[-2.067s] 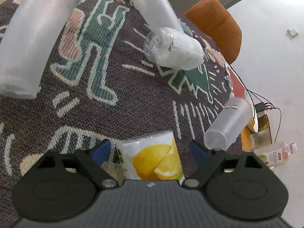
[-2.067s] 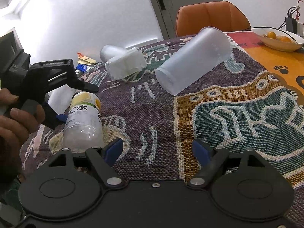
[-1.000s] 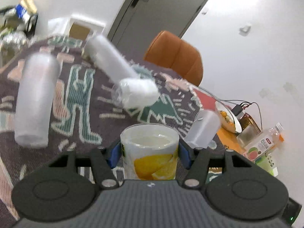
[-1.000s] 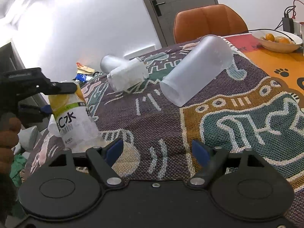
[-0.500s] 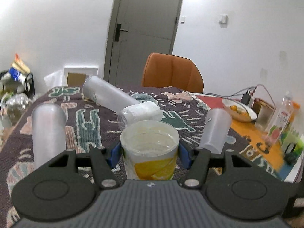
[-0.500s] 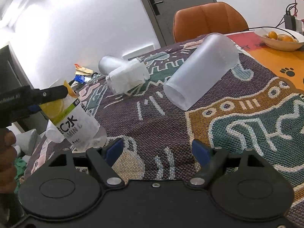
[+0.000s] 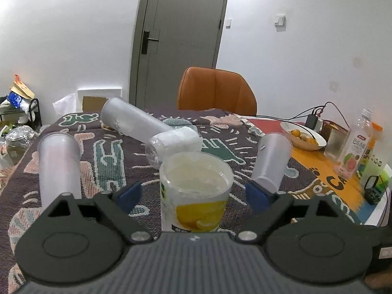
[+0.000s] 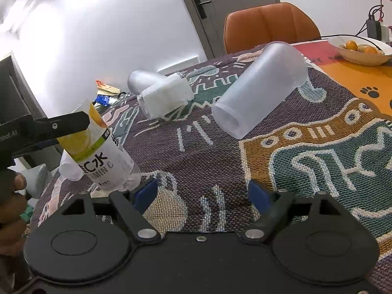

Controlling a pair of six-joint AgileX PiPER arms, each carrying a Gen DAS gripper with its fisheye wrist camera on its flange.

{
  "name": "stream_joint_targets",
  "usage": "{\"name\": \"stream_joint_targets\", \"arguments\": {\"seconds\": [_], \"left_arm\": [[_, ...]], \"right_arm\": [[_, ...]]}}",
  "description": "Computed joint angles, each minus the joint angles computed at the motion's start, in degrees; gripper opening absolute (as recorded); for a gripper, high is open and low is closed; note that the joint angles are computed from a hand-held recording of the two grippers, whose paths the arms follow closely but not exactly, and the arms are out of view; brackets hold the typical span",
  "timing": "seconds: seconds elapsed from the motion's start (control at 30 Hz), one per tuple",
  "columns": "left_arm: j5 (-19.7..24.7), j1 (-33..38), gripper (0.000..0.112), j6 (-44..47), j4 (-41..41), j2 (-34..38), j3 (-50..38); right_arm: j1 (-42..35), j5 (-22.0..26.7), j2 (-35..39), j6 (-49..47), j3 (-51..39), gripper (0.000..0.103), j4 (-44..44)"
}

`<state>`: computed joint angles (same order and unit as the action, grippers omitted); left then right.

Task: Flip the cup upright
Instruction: 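Lower the upright bottle onto the blanket and open the right gripper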

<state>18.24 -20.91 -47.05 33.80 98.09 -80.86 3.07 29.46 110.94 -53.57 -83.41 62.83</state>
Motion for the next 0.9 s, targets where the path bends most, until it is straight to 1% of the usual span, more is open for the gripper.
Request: {"name": "stream_joint_targets", "arguments": {"seconds": [0.03,0.1,0.23,0.3,0.4,0.5,0.63,0.77,0.8,0.87,0.9], "left_arm": [[-0.4,-0.1,0.097,-0.2,0.1,-0.5,0.7],[0.0,-0.7,0.099,-2.6,2.4,-1.6,2.0],[2.4,-2.1,0.101,-8.6,8.4,-3.1,3.8],[3.1,-2.1,0.102,-9.6,8.8,-4.0,4.7],[4.3,-2.3,0.103,-11.5,9.8,-5.7,6.3],[4.5,-2.7,0.103,-14.2,12.2,-7.9,8.3],[5.6,-3.8,0.103,-19.4,17.5,-10.6,11.2],[6.9,-4.4,0.103,-19.8,17.4,-12.7,13.1],[7.1,-4.7,0.103,-21.0,18.6,-13.3,13.8],[8.6,-6.1,0.103,-27.0,24.9,-14.8,15.8],[9.2,-6.5,0.103,-28.2,26.6,-15.5,16.5]], "right_arm": [[0.0,-0.4,-0.5,-0.4,0.6,0.085,0.2],[-0.1,-1.2,-1.7,-1.8,2.0,0.091,1.0],[-0.1,-3.4,-4.6,-6.6,5.3,0.099,4.8],[-0.2,-3.8,-5.8,-8.9,6.6,0.102,6.7],[-0.2,-4.1,-6.9,-9.6,7.6,0.103,7.3],[-0.5,-3.5,-8.1,-10.6,8.6,0.103,7.6],[0.4,-3.6,-10.2,-14.2,10.7,0.103,9.1],[1.0,-3.7,-11.8,-16.6,12.0,0.103,10.5],[1.1,-3.7,-12.3,-17.3,12.4,0.103,11.0],[1.0,-3.3,-12.8,-18.1,12.7,0.103,11.4],[1.0,-3.0,-13.1,-18.6,12.9,0.103,11.7]]}}
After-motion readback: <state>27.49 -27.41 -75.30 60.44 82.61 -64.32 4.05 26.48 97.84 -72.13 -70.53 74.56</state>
